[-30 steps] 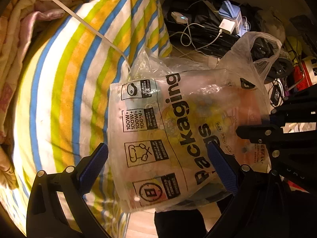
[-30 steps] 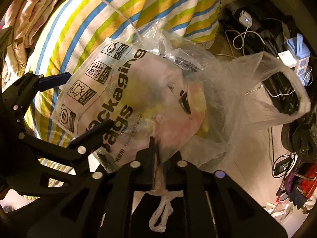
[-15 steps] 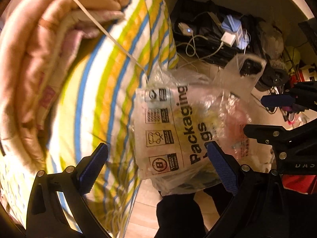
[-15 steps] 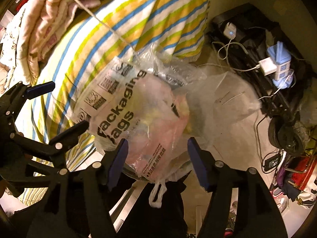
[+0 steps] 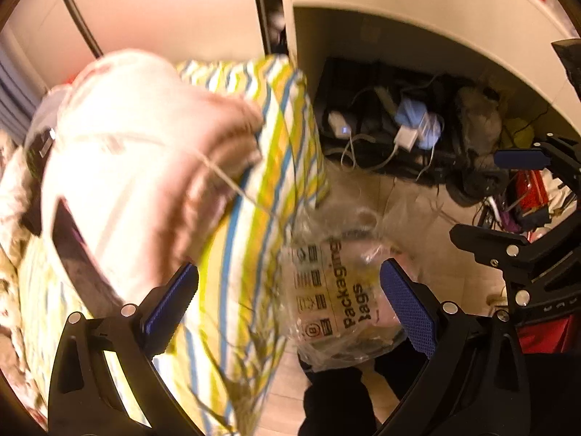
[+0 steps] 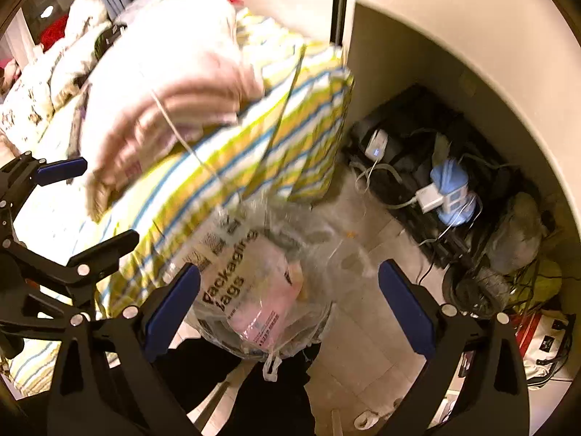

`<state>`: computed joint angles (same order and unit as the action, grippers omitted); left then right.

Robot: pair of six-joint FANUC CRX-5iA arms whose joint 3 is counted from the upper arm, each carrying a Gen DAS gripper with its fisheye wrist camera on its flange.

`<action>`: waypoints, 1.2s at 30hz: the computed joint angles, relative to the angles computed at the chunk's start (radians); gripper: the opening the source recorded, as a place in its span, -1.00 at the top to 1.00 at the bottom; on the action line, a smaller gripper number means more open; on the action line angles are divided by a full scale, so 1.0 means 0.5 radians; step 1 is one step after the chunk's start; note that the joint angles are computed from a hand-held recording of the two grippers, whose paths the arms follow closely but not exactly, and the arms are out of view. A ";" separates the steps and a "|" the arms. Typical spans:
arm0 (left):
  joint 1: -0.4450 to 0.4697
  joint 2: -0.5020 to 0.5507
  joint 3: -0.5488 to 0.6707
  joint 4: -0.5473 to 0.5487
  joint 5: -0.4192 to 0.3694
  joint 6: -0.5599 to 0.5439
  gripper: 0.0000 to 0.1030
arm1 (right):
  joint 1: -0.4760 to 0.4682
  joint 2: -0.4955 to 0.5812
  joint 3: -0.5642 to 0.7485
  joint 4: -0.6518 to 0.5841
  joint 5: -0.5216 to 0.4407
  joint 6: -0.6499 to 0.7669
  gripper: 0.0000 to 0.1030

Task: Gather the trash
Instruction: 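Move the right tool back up toward the desk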

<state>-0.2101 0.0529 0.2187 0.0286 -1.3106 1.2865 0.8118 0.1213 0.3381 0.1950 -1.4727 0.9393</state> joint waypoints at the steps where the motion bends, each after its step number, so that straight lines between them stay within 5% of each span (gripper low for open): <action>1: 0.002 -0.004 0.037 0.003 -0.015 -0.016 -0.89 | 0.005 -0.002 0.023 0.020 -0.017 0.000 -0.86; 9: 0.041 -0.021 0.390 0.083 -0.096 -0.125 -0.89 | 0.042 0.030 0.402 0.215 -0.177 0.008 -0.86; 14: -0.029 0.025 0.695 -0.142 -0.168 0.113 -0.89 | 0.065 0.069 0.575 0.323 -0.220 0.079 -0.86; 17: -0.010 0.063 0.825 -0.076 -0.182 0.150 -0.89 | 0.067 0.095 0.666 0.365 -0.232 0.077 -0.86; 31: -0.043 0.341 1.463 0.062 -0.308 0.273 -0.89 | 0.045 0.159 0.875 0.452 -0.258 0.085 -0.86; 36: -0.083 0.440 1.677 -0.045 -0.352 0.254 -0.89 | 0.027 0.148 0.877 0.470 -0.264 0.076 -0.86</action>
<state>-0.2517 0.2730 1.0572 0.0061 -1.4865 1.4134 0.8252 0.1953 0.7765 0.4303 -1.6048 0.9773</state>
